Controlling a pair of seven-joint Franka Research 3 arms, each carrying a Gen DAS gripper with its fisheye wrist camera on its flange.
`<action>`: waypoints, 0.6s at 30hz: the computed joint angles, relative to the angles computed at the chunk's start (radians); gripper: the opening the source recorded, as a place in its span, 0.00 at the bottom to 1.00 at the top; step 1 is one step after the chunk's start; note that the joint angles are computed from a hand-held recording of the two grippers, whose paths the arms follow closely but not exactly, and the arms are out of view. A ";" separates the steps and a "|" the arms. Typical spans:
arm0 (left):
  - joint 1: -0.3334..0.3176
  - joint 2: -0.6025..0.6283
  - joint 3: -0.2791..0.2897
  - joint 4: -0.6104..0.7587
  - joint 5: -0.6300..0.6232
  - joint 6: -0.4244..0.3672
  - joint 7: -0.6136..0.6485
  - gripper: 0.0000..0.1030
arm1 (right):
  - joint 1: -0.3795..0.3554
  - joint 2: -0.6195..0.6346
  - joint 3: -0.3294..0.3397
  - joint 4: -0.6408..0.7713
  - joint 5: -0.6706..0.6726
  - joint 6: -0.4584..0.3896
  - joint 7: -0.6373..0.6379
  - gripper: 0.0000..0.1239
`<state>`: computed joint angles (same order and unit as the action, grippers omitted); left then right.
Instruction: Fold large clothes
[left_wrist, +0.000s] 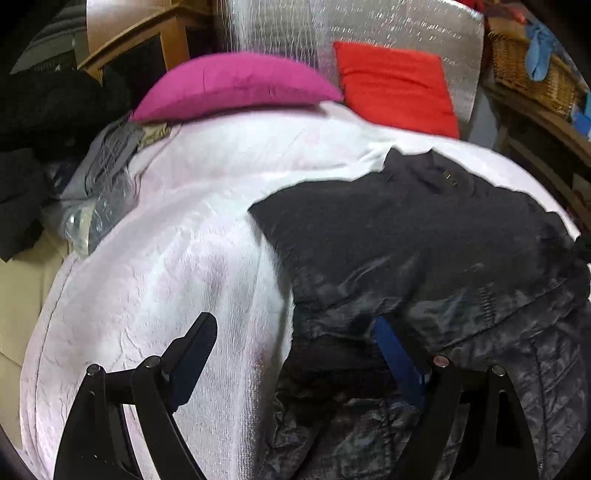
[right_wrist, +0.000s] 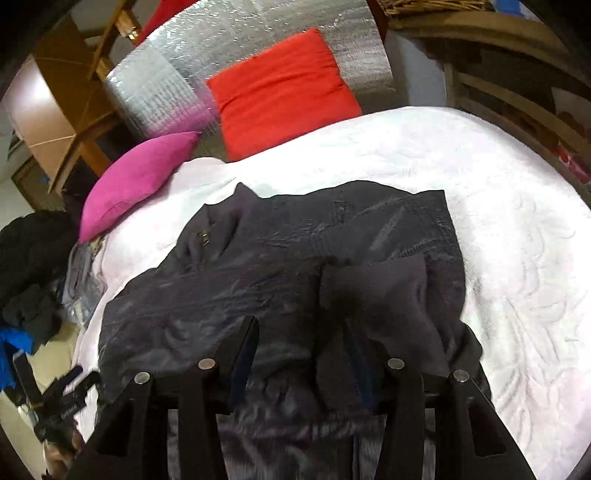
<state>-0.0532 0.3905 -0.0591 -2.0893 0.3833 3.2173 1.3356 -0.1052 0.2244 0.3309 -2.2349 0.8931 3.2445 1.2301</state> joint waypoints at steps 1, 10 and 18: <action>0.004 -0.004 -0.006 -0.009 0.002 0.013 0.003 0.85 | 0.001 -0.015 0.003 -0.016 0.003 -0.002 -0.001 0.41; -0.129 0.023 0.106 0.019 0.063 -0.057 -0.015 0.85 | 0.228 0.027 -0.259 0.004 -0.194 -0.109 0.215 0.41; -0.003 0.030 -0.033 0.037 0.019 -0.121 0.043 0.85 | 0.207 0.017 -0.260 0.020 -0.338 -0.142 0.301 0.41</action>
